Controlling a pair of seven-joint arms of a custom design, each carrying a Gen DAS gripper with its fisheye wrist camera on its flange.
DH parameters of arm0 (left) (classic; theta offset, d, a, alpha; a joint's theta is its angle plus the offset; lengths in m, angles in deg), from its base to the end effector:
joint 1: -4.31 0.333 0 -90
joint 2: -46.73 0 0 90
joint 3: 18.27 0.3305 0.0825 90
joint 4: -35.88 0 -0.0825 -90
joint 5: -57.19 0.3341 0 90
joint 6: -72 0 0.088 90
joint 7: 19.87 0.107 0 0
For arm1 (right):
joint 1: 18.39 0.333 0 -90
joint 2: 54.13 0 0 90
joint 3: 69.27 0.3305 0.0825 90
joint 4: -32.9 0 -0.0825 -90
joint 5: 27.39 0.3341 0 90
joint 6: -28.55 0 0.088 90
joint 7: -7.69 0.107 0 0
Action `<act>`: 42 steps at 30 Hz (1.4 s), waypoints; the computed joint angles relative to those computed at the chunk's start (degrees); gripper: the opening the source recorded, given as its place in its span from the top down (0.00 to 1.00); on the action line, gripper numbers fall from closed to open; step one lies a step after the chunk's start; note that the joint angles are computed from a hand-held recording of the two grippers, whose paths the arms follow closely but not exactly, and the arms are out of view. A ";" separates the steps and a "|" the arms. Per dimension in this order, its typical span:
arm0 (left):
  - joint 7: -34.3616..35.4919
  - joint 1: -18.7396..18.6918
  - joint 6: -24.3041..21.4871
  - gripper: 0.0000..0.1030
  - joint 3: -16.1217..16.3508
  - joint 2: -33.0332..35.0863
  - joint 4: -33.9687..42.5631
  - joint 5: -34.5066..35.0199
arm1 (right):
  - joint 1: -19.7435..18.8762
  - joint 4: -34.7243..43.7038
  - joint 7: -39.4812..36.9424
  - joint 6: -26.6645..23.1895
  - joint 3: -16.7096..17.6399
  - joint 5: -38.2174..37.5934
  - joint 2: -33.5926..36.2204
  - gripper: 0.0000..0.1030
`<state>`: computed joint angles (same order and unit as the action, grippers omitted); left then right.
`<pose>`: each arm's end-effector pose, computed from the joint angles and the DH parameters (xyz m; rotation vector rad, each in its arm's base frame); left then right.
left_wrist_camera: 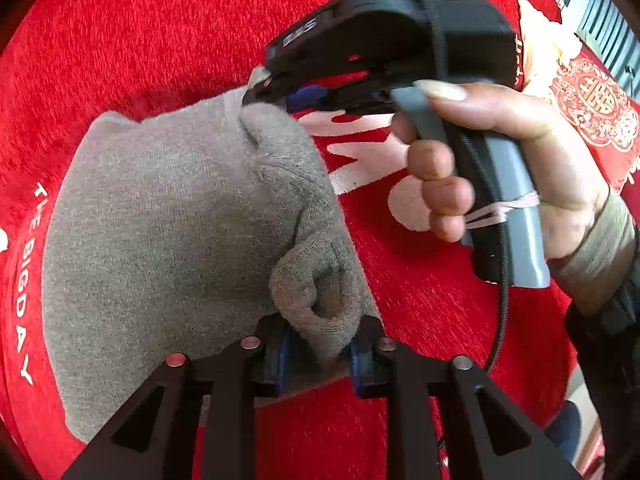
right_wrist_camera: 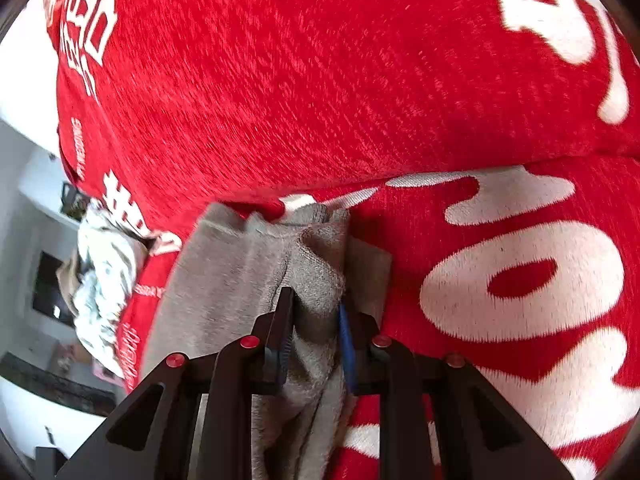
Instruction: Fold small clothes
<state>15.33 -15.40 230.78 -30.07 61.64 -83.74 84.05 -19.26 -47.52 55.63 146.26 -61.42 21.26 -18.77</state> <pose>0.4893 -0.3145 0.3949 -2.0426 1.9951 -0.6112 0.6878 0.1020 0.4023 -1.9754 1.2766 0.4444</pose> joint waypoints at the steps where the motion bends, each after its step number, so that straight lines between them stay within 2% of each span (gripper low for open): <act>1: 2.18 1.71 1.96 0.44 -1.42 -0.61 -1.15 -3.24 | 0.03 -0.93 -0.03 0.92 -0.21 0.10 -0.90 0.70; 2: 3.22 2.73 4.04 0.22 -2.17 -1.51 -2.55 -5.53 | 0.23 -2.10 -0.04 2.10 -0.59 -0.19 -2.11 0.64; 3: 0.95 2.04 5.96 0.17 -1.06 -2.74 -4.02 -4.35 | 0.26 -3.47 -0.51 3.12 -0.81 -0.22 -3.41 0.51; 4: -3.11 0.67 7.51 0.17 0.92 -4.68 -5.80 -0.98 | 0.18 -5.12 -1.50 4.25 -0.84 0.17 -4.94 0.42; 5: -3.15 0.88 8.24 0.17 0.89 -6.02 -7.09 -0.84 | -0.04 -7.38 -3.23 5.67 -0.71 1.21 -6.88 0.40; 7: 6.24 4.53 10.14 0.17 -3.07 -8.78 -10.37 -9.40 | -0.42 -11.50 -7.16 8.13 -0.51 4.02 -10.62 0.40; 9: 9.16 5.47 12.53 0.17 -3.00 -12.42 -14.24 -12.26 | -1.87 -14.58 -12.12 6.38 -0.02 9.13 -13.91 0.40; 10: 5.99 5.69 13.56 0.17 -1.57 -14.26 -15.93 -9.15 | -2.41 -15.59 -13.96 3.91 0.13 11.73 -14.98 0.36; 12: -2.00 7.29 12.50 0.17 0.07 -15.89 -16.83 -2.79 | -1.91 -16.32 -14.36 0.04 -0.27 14.01 -15.35 0.32; 14: -8.67 9.72 12.63 0.17 1.15 -16.33 -17.61 1.37 | 0.25 -16.03 -11.68 -1.13 -1.30 12.25 -14.16 0.32; 15: -10.26 10.72 12.17 0.17 1.63 -15.89 -17.65 2.30 | 1.52 -15.84 -10.17 0.08 -1.88 10.73 -13.45 0.32; 16: -10.32 11.45 9.38 0.17 2.05 -14.76 -16.86 2.09 | 2.58 -15.87 -8.68 1.80 -2.45 9.25 -12.87 0.32; 18: -9.98 11.98 4.78 0.17 2.48 -12.87 -15.66 2.81 | 5.47 -17.00 -3.82 9.22 -4.13 4.43 -11.92 0.32; 19: -6.96 12.53 5.43 0.17 2.56 -11.40 -15.82 0.54 | 5.98 -17.73 -2.75 12.17 -4.37 3.17 -11.70 0.32; 20: -2.82 13.38 8.21 0.15 2.15 -10.16 -16.66 -3.82 | 6.11 -18.45 -1.55 14.01 -4.45 2.16 -11.75 0.32; 21: -0.74 13.99 10.05 0.14 1.87 -9.97 -17.72 -7.06 | 6.09 -18.97 0.50 14.58 -4.67 0.76 -11.99 0.32; 23: 0.15 14.04 13.08 0.14 1.60 -11.02 -19.49 -10.97 | 3.20 -20.77 -1.42 12.73 -3.16 4.39 -13.71 0.32; 24: -2.62 13.41 14.15 0.14 2.58 -12.05 -20.37 -8.29 | 2.09 -23.02 -4.60 12.76 -2.51 7.08 -15.95 0.32; 25: -8.52 12.61 15.19 0.14 4.10 -13.29 -20.96 -1.58 | 1.48 -25.33 -8.21 13.05 -2.26 9.40 -18.48 0.32; 27: -14.21 12.38 14.37 0.14 4.14 -14.36 -20.51 5.10 | 1.18 -30.46 -15.78 12.41 -2.47 13.75 -24.26 0.32; 30: -16.55 12.70 13.02 0.14 2.87 -15.49 -20.70 8.85 | 1.06 -35.75 -23.16 5.00 -4.53 17.81 -30.06 0.28; 31: -16.19 12.61 11.57 0.14 2.44 -15.30 -20.27 9.16 | 1.65 -37.51 -24.04 3.79 -5.16 18.00 -31.37 0.28; 33: -15.40 12.22 6.27 0.14 1.86 -14.65 -19.28 9.35 | 3.57 -40.32 -23.44 5.00 -6.02 16.85 -32.35 0.28; 34: -14.77 12.05 5.29 0.14 1.74 -13.81 -19.23 8.94 | 4.50 -41.55 -22.26 7.30 -6.32 15.10 -32.06 0.28; 36: -10.09 12.59 10.14 0.14 2.05 -14.23 -22.66 2.65 | 6.16 -43.63 -18.54 13.38 -6.65 11.00 -31.29 0.28; 37: -4.37 12.77 13.61 0.14 1.98 -15.10 -25.09 -5.07 | 6.67 -44.78 -16.47 16.64 -6.94 8.43 -31.09 0.28; 38: 1.96 12.21 16.31 0.14 2.05 -16.23 -27.45 -13.31 | 6.89 -45.22 -15.29 17.59 -7.95 6.95 -30.76 0.29; 39: 7.02 10.93 17.87 0.14 2.86 -17.35 -29.02 -19.36 | 5.12 -45.45 -17.68 15.36 -8.37 9.50 -31.02 0.29; 40: 9.52 10.59 18.61 0.14 3.71 -18.76 -30.14 -21.39 | 4.30 -45.50 -17.95 14.33 -9.00 10.40 -31.53 0.28; 42: 5.92 14.24 17.81 0.14 2.45 -20.25 -30.34 -16.14 | 3.08 -45.22 -18.72 14.80 -10.03 11.55 -32.93 0.23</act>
